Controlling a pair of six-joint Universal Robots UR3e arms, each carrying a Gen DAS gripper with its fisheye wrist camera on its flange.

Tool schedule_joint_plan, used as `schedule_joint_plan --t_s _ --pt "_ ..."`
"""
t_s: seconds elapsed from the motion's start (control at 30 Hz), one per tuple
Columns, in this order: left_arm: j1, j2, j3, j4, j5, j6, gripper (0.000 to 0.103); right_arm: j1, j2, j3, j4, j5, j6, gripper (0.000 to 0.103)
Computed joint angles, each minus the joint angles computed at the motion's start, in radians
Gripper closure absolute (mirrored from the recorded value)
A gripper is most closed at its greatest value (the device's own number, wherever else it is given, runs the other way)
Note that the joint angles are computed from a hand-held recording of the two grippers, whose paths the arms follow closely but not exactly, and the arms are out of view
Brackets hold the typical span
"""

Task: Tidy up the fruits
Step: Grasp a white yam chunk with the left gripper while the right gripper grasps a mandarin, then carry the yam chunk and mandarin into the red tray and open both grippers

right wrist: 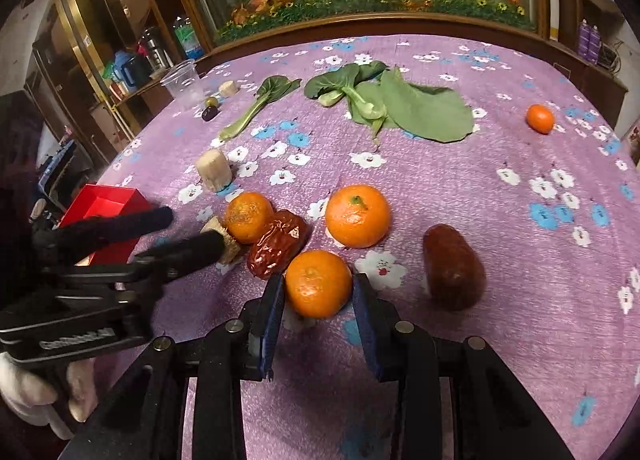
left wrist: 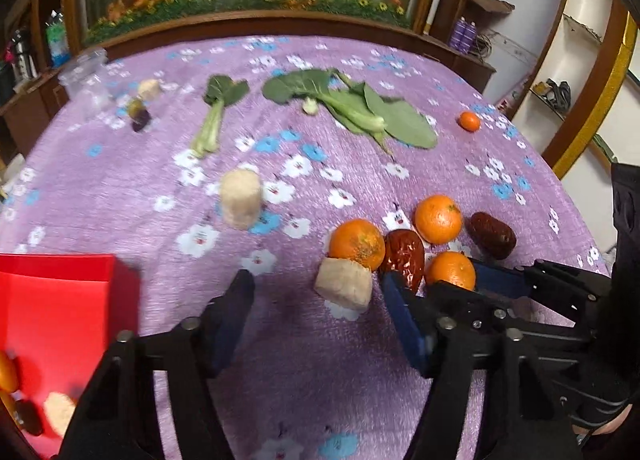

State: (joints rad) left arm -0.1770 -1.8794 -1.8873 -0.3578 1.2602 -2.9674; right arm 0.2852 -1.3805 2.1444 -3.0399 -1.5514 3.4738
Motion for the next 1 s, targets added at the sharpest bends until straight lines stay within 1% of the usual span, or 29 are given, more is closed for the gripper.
schedule_joint_plan --t_s 0.07,0.13,0.23,0.27,0.3,0.33,0.43,0.57,0.77,0.9,1.0 --pt "-0.003 -0.028 0.012 0.003 -0.009 -0.001 0.048 0.008 0.007 -0.010 0.005 -0.012 -0.007 0.066" --pt "-0.009 -0.043 0.013 0.030 -0.010 0.001 0.048 0.006 0.007 -0.007 -0.003 -0.008 -0.006 0.066" --pt "-0.015 -0.050 0.020 0.034 -0.010 0.003 0.052 0.001 0.000 0.008 -0.017 -0.002 -0.004 0.066" --pt "-0.021 -0.054 0.021 0.042 -0.006 0.004 0.059 0.002 0.000 0.010 -0.020 -0.004 -0.003 0.066" --pt "-0.020 -0.051 0.017 0.043 -0.014 0.011 0.070 0.004 0.000 0.011 -0.022 -0.008 -0.003 0.066" --pt "-0.018 -0.048 0.013 0.040 -0.030 0.018 0.074 0.006 0.006 0.003 -0.021 -0.011 -0.003 0.066" --pt "-0.038 -0.044 0.012 0.047 -0.002 0.021 0.074 0.013 0.011 -0.007 -0.013 -0.019 0.000 0.067" --pt "-0.038 -0.004 -0.017 0.043 0.002 0.012 0.074 0.006 -0.010 0.002 0.001 -0.003 0.012 0.067" --pt "-0.012 0.171 -0.145 0.050 -0.016 0.011 0.074 0.055 -0.073 0.001 0.042 -0.051 0.034 0.068" --pt "0.030 0.358 -0.269 0.041 -0.028 0.026 0.074 0.116 -0.122 -0.023 0.084 -0.100 0.053 0.068" --pt "0.110 0.546 -0.367 -0.015 -0.069 0.046 0.074 0.181 -0.150 -0.062 0.123 -0.150 0.071 0.067"
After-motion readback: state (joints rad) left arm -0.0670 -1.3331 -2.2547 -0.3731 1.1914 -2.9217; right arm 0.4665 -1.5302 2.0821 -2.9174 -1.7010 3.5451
